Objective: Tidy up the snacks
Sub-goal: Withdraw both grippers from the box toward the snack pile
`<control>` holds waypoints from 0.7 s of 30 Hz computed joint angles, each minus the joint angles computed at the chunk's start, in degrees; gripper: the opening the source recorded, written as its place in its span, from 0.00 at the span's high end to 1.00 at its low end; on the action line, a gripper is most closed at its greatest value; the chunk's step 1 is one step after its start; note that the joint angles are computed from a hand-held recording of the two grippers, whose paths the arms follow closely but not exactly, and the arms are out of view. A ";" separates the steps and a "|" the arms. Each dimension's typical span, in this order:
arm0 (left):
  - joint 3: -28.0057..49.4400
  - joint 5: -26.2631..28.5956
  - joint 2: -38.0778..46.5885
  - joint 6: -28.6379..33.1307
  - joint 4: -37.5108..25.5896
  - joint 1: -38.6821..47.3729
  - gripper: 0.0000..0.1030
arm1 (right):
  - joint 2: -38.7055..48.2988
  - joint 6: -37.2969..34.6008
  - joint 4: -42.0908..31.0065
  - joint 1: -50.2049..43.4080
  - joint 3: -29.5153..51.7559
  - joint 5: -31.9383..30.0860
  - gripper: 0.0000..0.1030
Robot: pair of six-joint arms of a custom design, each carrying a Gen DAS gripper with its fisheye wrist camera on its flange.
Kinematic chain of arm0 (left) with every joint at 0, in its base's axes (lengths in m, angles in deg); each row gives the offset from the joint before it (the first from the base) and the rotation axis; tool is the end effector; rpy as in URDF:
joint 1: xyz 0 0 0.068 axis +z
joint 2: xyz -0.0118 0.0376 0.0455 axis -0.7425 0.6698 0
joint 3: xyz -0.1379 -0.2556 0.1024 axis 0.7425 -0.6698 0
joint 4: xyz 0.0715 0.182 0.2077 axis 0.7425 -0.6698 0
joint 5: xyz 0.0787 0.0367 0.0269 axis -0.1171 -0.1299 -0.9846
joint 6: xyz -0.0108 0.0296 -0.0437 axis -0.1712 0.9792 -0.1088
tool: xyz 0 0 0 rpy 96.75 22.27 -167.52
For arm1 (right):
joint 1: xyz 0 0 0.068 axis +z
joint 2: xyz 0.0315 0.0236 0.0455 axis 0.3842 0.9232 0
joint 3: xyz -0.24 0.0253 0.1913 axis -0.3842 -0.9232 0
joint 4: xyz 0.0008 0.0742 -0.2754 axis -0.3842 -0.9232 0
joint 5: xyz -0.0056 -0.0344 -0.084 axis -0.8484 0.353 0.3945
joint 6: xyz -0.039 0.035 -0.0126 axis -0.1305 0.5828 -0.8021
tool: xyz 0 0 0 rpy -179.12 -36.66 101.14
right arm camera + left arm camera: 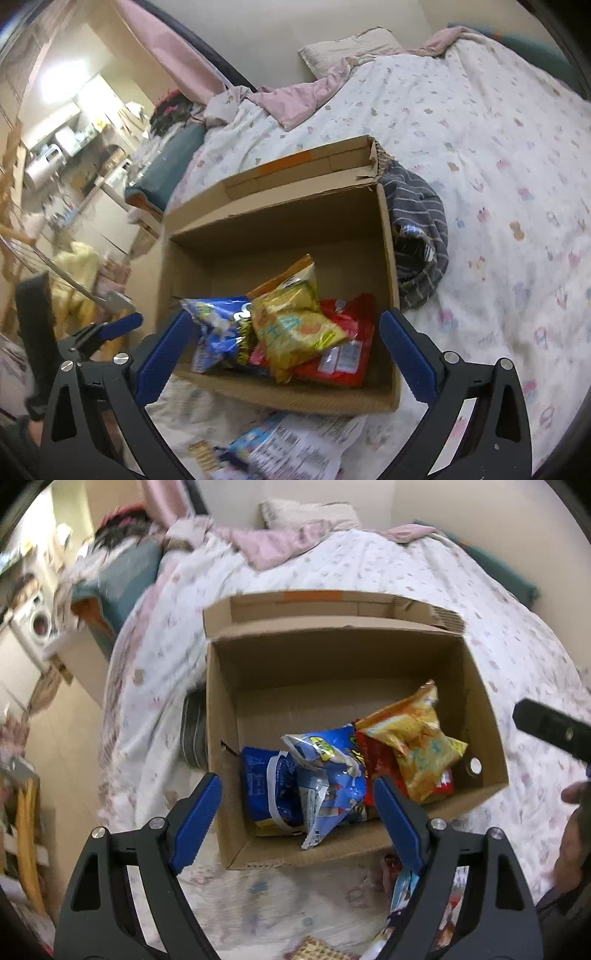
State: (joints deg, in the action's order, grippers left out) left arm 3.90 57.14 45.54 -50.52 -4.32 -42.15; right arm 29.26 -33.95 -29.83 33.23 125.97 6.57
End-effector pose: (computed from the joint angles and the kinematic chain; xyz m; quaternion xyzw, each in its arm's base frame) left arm 0.2306 0.0200 0.3295 0.0422 0.9544 -0.0084 0.2954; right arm 0.2553 0.0618 0.3207 -0.0311 0.9127 0.2610 0.3130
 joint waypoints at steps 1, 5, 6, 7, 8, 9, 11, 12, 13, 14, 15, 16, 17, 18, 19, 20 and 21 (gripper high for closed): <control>-0.05 0.22 -0.91 0.14 -0.43 0.24 0.20 | -0.90 -0.12 -0.44 0.08 -0.18 0.57 0.00; -0.08 2.04 -3.90 1.14 -3.09 2.34 0.21 | -3.81 -1.38 -2.36 1.46 -0.99 3.00 0.00; -0.25 2.25 -4.56 1.34 -3.37 2.79 0.21 | -4.68 -1.54 -2.86 1.67 -1.41 3.11 0.00; -0.54 2.24 -5.22 1.33 -3.60 3.17 0.21 | -5.69 -1.66 -3.55 1.93 -1.83 3.21 0.00; -0.95 2.39 -5.92 1.46 -4.23 3.65 0.21 | -6.78 -1.83 -4.34 2.26 -2.23 3.43 0.00; -1.11 2.68 -6.23 1.59 -4.95 3.87 0.21 | -7.71 -2.14 -4.94 2.30 -2.62 3.43 0.00; -1.54 3.61 -6.93 2.59 -6.43 4.57 0.21 | -9.67 -2.33 -6.33 2.94 -3.37 4.08 0.00; -1.93 3.85 -7.58 3.41 -7.13 4.83 0.21 | -10.78 -2.34 -7.05 3.37 -3.75 4.63 0.00; -2.27 3.96 -8.14 4.12 -7.79 5.06 0.21 | -11.71 -2.24 -7.76 3.79 -4.02 5.17 0.00; -2.65 4.23 -8.80 5.03 -8.64 5.65 0.21 | -12.38 -2.33 -8.30 3.91 -4.26 5.27 0.00; -2.98 4.55 -9.31 5.61 -9.17 6.25 0.21 | -13.44 -2.48 -8.88 4.02 -4.75 5.20 0.00; -3.34 4.95 -9.80 6.21 -9.94 7.15 0.21 | -14.17 -2.60 -9.38 4.27 -5.09 5.50 0.00; -3.66 5.63 -10.03 6.80 -10.76 8.54 0.21 | -15.00 -2.70 -10.19 4.55 -5.56 6.12 0.00; -4.10 6.86 -10.31 7.61 -12.01 10.80 0.21 | -15.89 -2.54 -10.79 4.51 -6.21 6.13 0.00; -4.54 8.00 -10.53 8.55 -13.24 13.20 0.21 | -16.45 -2.45 -11.22 4.23 -6.69 5.74 0.00; -5.17 9.08 -10.80 9.55 -14.48 15.78 0.20 | -17.06 -2.24 -11.83 4.06 -7.15 5.52 0.00; -5.74 9.78 -10.89 10.39 -15.47 17.83 0.20 | -17.65 -1.90 -12.33 4.07 -7.58 5.57 0.00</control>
